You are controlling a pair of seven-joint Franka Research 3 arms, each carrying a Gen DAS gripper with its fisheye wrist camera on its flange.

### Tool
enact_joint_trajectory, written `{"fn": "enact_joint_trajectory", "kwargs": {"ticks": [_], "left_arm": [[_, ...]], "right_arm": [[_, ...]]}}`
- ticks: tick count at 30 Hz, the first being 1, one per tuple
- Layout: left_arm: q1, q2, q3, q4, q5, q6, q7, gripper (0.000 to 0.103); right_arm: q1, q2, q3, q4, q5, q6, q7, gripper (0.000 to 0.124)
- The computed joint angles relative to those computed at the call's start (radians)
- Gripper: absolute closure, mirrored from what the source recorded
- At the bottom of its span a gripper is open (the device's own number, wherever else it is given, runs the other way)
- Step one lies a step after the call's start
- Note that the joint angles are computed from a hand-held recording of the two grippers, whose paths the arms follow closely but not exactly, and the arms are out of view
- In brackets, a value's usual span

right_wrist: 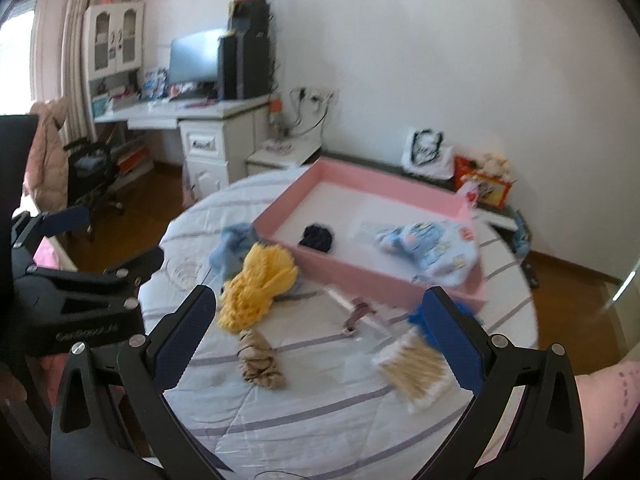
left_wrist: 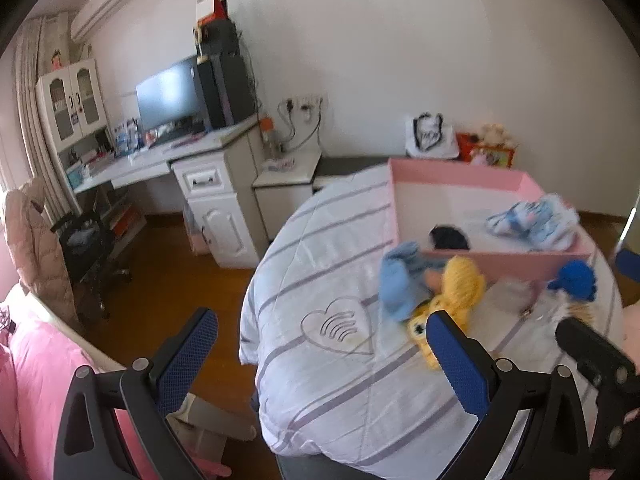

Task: Organize soft objects
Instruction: 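Grasp the beige scrunchie with the right gripper while the left gripper approaches the yellow crochet toy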

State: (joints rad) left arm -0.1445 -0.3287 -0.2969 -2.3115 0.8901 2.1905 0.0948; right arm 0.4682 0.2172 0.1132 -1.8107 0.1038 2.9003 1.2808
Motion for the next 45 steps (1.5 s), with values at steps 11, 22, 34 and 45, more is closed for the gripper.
{"fn": "enact_joint_trajectory", "kwargs": {"ticks": [11,22,34,45], "left_arm": [[0.044,0.050,0.073,-0.036,-0.081,0.145,0.107,0.000],[0.087,0.080,0.089,-0.064,-0.107,0.261,0.140,0.000],[0.072,0.097,0.083,-0.046,-0.166,0.330,0.177,0.000],[0.076,0.146,0.102,-0.035,-0.288,0.482,0.203,0.000]], "right_arm": [[0.015,0.161,0.005,0.182,0.011,-0.269,-0.011,0.040],[0.024,0.249,-0.010,0.274,0.007,-0.384,0.013,0.096],[-0.033,0.169,0.008,0.209,0.108,-0.305,-0.019,0.101],[-0.082,0.124,-0.017,0.159,0.153,-0.236,0.040,0.100]]}}
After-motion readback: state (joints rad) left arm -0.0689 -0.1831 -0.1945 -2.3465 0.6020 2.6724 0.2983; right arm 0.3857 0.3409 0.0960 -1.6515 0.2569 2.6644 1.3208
